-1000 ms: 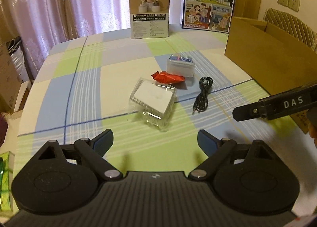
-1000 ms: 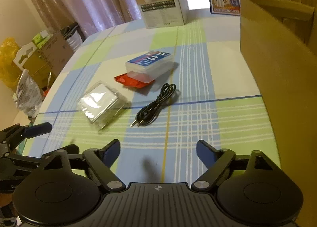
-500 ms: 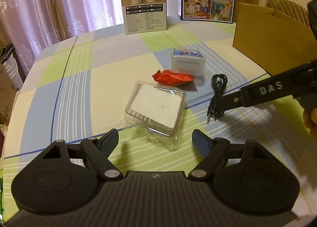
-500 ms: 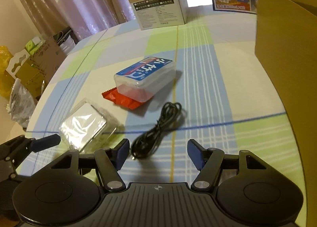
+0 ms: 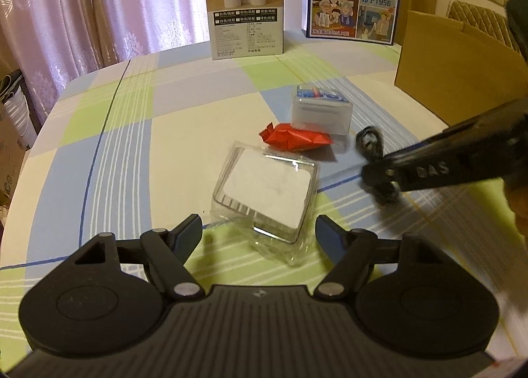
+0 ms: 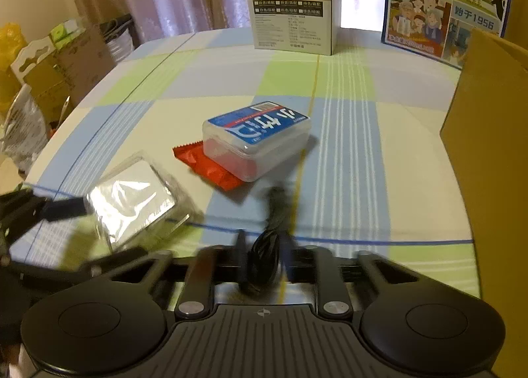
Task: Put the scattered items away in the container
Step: 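Grasp the black cable with the right gripper while the left approaches the clear box, then grasp the clear plastic box with the left gripper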
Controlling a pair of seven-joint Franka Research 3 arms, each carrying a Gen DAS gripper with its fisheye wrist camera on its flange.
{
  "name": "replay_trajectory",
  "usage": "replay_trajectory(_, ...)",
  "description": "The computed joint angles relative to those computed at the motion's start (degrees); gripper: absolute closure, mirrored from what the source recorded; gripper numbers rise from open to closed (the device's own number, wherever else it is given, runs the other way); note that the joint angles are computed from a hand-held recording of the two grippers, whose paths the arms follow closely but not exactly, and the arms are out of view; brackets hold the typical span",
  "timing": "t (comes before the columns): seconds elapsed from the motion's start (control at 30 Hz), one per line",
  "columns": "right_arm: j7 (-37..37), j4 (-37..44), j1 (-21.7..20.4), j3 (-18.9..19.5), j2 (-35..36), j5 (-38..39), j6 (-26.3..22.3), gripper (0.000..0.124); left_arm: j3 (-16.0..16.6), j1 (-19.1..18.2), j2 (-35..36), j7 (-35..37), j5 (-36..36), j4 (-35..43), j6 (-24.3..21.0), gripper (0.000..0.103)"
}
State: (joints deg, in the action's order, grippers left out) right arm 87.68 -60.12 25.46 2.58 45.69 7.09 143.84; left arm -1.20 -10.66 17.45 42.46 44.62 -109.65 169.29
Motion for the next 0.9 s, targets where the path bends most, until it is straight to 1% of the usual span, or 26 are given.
replay_trajectory(0.1, -0.3, -5.5, -0.7, -0.1, -3.5, 0.4, 1.1, 0.111, -0.3, 0.2, 0.5, 0.9, -0.7, 0.6, 0.0, 0.032)
replay_trajectory(0.2, -0.3, -12.3, -1.8, 0.3, -7.7, 1.5, 3.2, 0.111, -0.7, 0.3, 1.0, 1.9, -1.9, 1.1, -0.5, 0.039)
replay_trajectory(0.27, -0.5, -15.3, -2.3, 0.6, -9.8, 2.1, 3.8, 0.111, -1.1, 0.4, 1.2, 2.8, -2.9, 1.2, -0.7, 0.048)
replay_trajectory(0.3, -0.6, -16.5, -2.6, 0.9, -10.6, 2.6, 3.8, 0.111, -1.0, 0.3, 1.1, 2.8, -3.2, 1.1, -0.6, 0.05)
replay_trajectory(0.37, -1.2, -18.7, -3.1, 1.4, -12.2, 3.4, 3.9, 0.111, -1.4, 0.4, 0.8, 3.3, -4.1, 0.8, -0.7, 0.06)
replay_trajectory(0.43, -2.0, -20.8, -3.6, 1.9, -13.8, 4.3, 4.1, 0.111, -1.9, 0.3, 0.5, 3.9, -5.1, 0.5, -1.0, 0.065)
replay_trajectory(0.57, -3.5, -25.3, -4.4, 2.2, -17.3, 5.4, 4.6, 0.111, -3.7, 0.4, -1.8, 5.2, -8.2, -2.1, -2.2, 0.068)
replay_trajectory(0.73, -6.7, -33.2, -5.1, 2.6, -23.5, 6.0, 5.4, 0.111, -5.0, -1.0, -6.7, 2.7, -8.5, -7.9, -2.7, 0.069)
replay_trajectory(0.8, -7.6, -36.2, -5.4, 2.8, -25.8, 6.7, 5.7, 0.111, -5.5, -1.6, -8.6, 1.2, -7.6, -10.1, -2.8, 0.069)
replay_trajectory(0.9, -8.0, -39.4, -5.2, 2.7, -28.2, 6.7, 6.2, 0.111, -5.9, -2.2, -10.9, -2.8, -4.4, -12.7, -2.9, 0.068)
